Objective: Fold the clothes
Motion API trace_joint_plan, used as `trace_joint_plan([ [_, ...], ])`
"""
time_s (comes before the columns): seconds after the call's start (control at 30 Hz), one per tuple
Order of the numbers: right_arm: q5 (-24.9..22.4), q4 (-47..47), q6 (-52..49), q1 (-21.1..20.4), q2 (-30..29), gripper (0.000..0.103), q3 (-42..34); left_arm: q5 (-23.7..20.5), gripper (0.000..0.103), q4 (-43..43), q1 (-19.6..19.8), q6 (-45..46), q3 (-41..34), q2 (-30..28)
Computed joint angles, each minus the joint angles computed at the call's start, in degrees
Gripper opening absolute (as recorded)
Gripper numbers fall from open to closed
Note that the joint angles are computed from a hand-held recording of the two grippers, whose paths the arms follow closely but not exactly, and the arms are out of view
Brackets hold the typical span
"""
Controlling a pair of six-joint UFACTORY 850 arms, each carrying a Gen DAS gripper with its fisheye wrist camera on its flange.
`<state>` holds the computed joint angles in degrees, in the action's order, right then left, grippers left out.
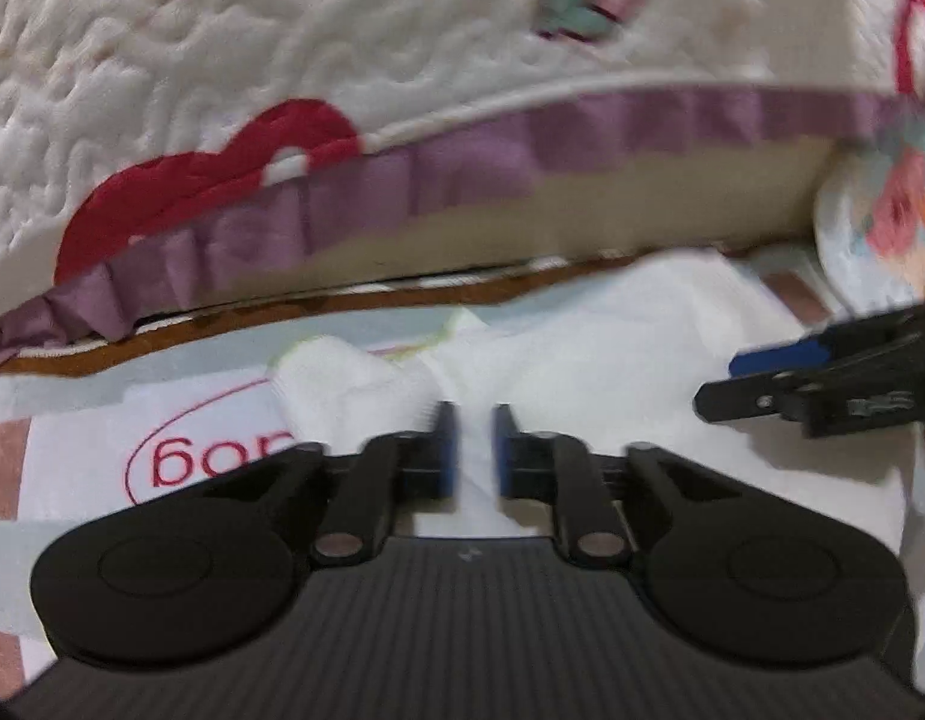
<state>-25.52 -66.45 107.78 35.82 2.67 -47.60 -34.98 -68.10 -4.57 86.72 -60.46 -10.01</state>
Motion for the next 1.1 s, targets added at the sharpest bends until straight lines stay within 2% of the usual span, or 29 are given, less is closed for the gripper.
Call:
trace_joint_plan([
  [0.03,1.1,4.2,-3.9,-2.1,-0.8,0.045,-0.5,-0.8,0.004,1.0,0.4,-2.8,-1.1,-0.7],
  [0.07,-0.1,6.0,-6.0,-3.2,-1.6,0.040,-1.0,-1.4,0.003,1.5,0.7,-4.2,-1.9,-1.3],
  [0.13,-6.1,3.9,-8.2,-3.1,-2.4,0.036,-1.4,-1.8,0.003,1.8,0.9,-4.3,-2.4,-1.7],
  [0.17,-6.1,4.5,-9.4,-4.0,-2.5,0.032,-1.4,-1.6,0.003,1.9,0.9,-4.1,-2.4,-1.6],
  [0.2,-6.2,4.2,-9.1,-4.7,-2.5,0.034,-1.3,-0.6,0.003,2.0,0.6,-3.8,-2.2,-1.4],
  [0.27,-9.5,1.9,-4.7,-4.4,-2.4,0.039,-1.6,1.7,0.003,2.1,-0.2,-3.6,-1.5,-0.7],
  [0.33,-10.9,-0.7,-3.9,-4.1,-2.3,0.040,-1.8,3.1,0.003,1.4,-0.4,-3.9,-0.6,0.2],
  [0.4,-9.6,-4.6,1.8,-3.5,-0.5,0.042,-0.5,3.0,0.003,-1.1,0.0,-3.8,-0.3,0.3],
  [0.47,-6.3,-9.0,8.1,-2.6,2.0,0.042,1.4,4.0,0.003,-1.7,0.0,-2.7,-0.2,0.1],
  [0.53,-6.3,-12.0,10.5,0.4,4.2,0.046,3.5,5.1,0.003,-2.0,0.0,-2.0,-0.1,0.2],
  [0.6,-8.6,-10.5,9.0,3.7,5.7,0.057,5.6,6.4,0.003,1.0,-0.2,-5.1,0.6,2.1],
  [0.63,-10.7,-8.4,8.6,4.5,5.5,0.057,6.2,7.4,0.006,2.8,-0.3,-6.0,1.2,3.5],
  [0.67,-12.6,-6.4,8.3,5.1,5.3,0.057,6.9,8.3,0.015,5.0,-0.4,-7.0,1.8,5.1],
  [0.73,-15.7,-4.3,10.6,6.1,5.1,0.055,8.5,7.0,0.035,9.0,0.8,-10.7,2.2,7.3],
  [0.8,-15.3,-7.2,20.2,5.2,7.5,0.056,11.3,3.7,0.036,10.8,2.8,-13.4,2.3,9.1],
  [0.87,-19.2,-7.7,26.3,6.7,8.4,0.056,11.7,0.7,0.038,10.9,5.0,-14.8,3.3,11.5],
  [0.97,-27.2,-6.0,31.7,11.1,8.5,0.058,10.7,-2.3,0.040,14.9,7.0,-20.3,5.1,16.3],
  [1.0,-28.6,-5.6,33.5,12.5,8.6,0.058,10.3,-3.3,0.041,16.3,7.5,-21.7,5.7,18.0],
  [1.1,-30.7,-5.4,40.8,16.7,10.1,0.059,10.0,-6.6,0.053,18.2,8.5,-21.9,7.1,23.2],
])
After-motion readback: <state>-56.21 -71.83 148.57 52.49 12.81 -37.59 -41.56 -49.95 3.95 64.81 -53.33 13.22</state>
